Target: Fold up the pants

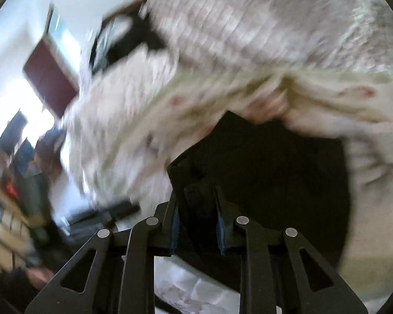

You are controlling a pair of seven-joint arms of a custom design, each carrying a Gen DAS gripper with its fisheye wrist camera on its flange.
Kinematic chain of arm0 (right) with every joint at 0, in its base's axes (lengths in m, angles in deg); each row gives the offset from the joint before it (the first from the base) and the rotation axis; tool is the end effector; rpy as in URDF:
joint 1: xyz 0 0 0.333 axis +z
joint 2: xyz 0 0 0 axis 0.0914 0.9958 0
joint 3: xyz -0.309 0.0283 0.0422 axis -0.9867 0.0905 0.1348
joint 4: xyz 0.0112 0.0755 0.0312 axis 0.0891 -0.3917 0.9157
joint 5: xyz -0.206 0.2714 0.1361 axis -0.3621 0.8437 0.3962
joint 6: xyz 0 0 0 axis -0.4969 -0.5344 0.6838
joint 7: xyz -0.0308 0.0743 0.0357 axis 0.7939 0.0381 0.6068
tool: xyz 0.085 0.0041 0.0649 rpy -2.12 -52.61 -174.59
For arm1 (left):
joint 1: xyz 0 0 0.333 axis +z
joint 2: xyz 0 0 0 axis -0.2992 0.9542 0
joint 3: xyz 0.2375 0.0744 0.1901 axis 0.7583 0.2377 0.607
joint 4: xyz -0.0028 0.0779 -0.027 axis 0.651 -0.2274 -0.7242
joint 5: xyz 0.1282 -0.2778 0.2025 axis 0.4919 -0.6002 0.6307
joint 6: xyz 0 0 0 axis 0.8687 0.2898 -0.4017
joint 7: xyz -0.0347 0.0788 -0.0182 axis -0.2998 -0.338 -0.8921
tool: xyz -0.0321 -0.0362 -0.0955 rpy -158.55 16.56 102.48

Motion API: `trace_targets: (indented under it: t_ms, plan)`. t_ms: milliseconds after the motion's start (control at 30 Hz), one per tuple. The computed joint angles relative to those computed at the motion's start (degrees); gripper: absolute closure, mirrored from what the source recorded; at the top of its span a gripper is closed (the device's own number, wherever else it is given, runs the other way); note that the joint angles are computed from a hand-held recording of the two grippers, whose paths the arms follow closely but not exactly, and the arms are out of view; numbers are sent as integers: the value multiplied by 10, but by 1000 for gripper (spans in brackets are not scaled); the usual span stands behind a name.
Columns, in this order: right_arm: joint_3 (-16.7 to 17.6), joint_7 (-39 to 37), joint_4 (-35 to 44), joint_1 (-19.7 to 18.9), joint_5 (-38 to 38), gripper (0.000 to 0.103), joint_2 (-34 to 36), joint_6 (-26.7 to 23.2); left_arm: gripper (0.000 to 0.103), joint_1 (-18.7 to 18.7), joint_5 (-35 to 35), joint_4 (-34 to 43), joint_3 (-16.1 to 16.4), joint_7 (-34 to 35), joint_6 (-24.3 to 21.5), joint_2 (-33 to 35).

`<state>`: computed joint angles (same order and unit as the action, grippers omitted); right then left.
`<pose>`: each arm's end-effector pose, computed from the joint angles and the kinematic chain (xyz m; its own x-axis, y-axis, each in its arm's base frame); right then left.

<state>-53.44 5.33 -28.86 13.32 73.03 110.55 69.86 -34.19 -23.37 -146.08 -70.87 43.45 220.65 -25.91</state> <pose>0.6755 0.2116 0.4496 0.3495 -0.8591 -0.3739 -0.7575 -0.0243 -0.6523 0.6485 -0.2627 0.4405 -0.0393 -0.9753 0.2172 -0.7765 -0.1070 -0.6210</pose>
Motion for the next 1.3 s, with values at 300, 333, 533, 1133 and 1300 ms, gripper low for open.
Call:
trace_targets:
  t_ms: [300,333,533,1133,1300]
  plan:
    - [-25,60,2,38,-87,80,4,18,72,17,-22,-15,-10,14,21,-2]
    - [-24,64,7,39,-90,80,10,16,72,18,-25,-16,-10,17,22,-2]
    - [-29,89,-7,52,-128,80,22,25,72,13,-29,-27,-3,13,27,-9]
    - [71,-150,-125,-51,155,53,-66,136,72,3,-6,24,-4,26,1,4]
    - [22,-60,-143,-32,96,62,-52,114,72,-2,-15,97,-19,61,-24,45]
